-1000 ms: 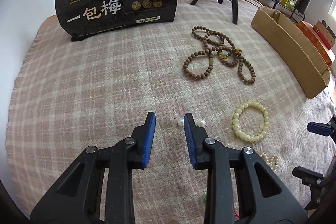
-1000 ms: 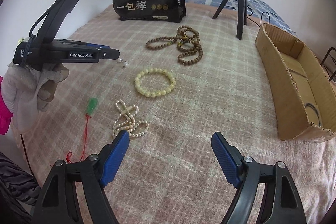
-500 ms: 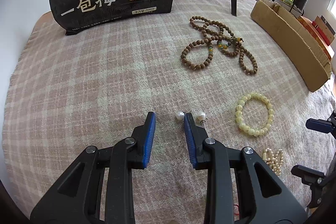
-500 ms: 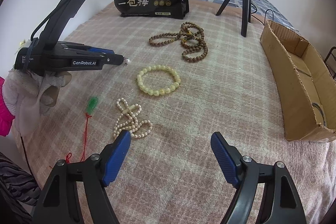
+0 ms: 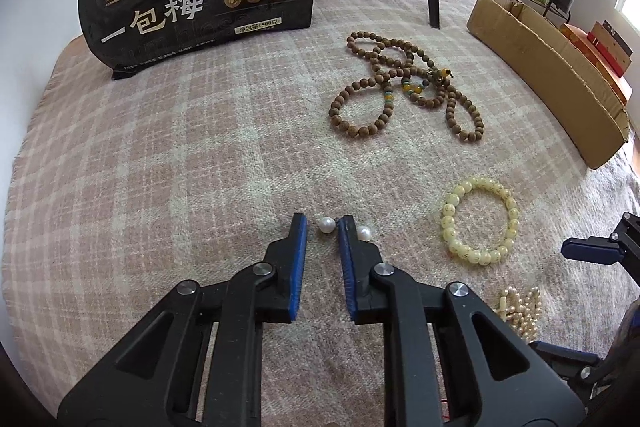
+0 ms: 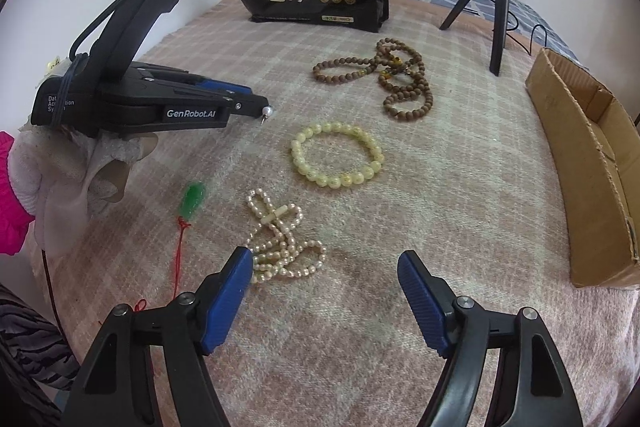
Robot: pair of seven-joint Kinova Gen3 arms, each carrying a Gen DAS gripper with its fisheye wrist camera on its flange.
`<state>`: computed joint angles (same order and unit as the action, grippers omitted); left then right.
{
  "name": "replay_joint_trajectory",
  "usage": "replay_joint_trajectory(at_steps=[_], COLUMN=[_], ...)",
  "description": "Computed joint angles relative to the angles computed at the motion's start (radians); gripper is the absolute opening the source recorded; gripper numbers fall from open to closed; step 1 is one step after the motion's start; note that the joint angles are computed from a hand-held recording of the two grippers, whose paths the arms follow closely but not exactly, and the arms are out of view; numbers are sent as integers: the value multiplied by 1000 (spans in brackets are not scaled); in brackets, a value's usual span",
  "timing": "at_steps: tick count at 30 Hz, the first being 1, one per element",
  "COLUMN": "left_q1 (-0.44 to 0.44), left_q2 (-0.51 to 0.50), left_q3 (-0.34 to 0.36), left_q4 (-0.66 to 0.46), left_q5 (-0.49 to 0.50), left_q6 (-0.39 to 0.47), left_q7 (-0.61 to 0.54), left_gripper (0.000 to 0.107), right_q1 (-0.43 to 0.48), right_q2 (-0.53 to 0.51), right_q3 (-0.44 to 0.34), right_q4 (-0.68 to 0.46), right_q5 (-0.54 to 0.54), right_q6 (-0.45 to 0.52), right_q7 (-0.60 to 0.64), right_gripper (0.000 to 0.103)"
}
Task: Organize jewelry
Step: 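Hold the pearl earring in the left tool while the right tool grasps the pearl necklace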
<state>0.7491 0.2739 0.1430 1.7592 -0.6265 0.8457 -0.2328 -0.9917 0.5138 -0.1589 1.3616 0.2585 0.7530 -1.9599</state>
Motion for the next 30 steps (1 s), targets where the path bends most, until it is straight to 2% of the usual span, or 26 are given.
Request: replay_joint_trajectory(at_steps=[13, 19, 22, 27, 30], left_q1=[19, 19, 21, 21, 24], left_q2=[11, 7, 7, 7, 8], left_q3=[-7, -6, -6, -3, -3], left_q4=[1, 9, 9, 8, 5], left_q5=[-34, -41, -47, -47, -50], left_q6=[-4, -10, -6, -3, 5], left_q7=[10, 17, 21, 25, 28], left_gripper=[9, 9, 9, 9, 9], right_q1=[-18, -85, -81, -66, -61], right_q2=[31, 62, 66, 63, 61], right_q3=[4, 38, 29, 18, 19], right_q4=[-29, -66, -74, -75, -73], right_q5=[3, 84, 87, 71, 63], right_q6=[13, 64, 69, 62, 53], right_q7=[19, 10, 23, 46, 48], right_gripper=[78, 76, 66, 36, 25])
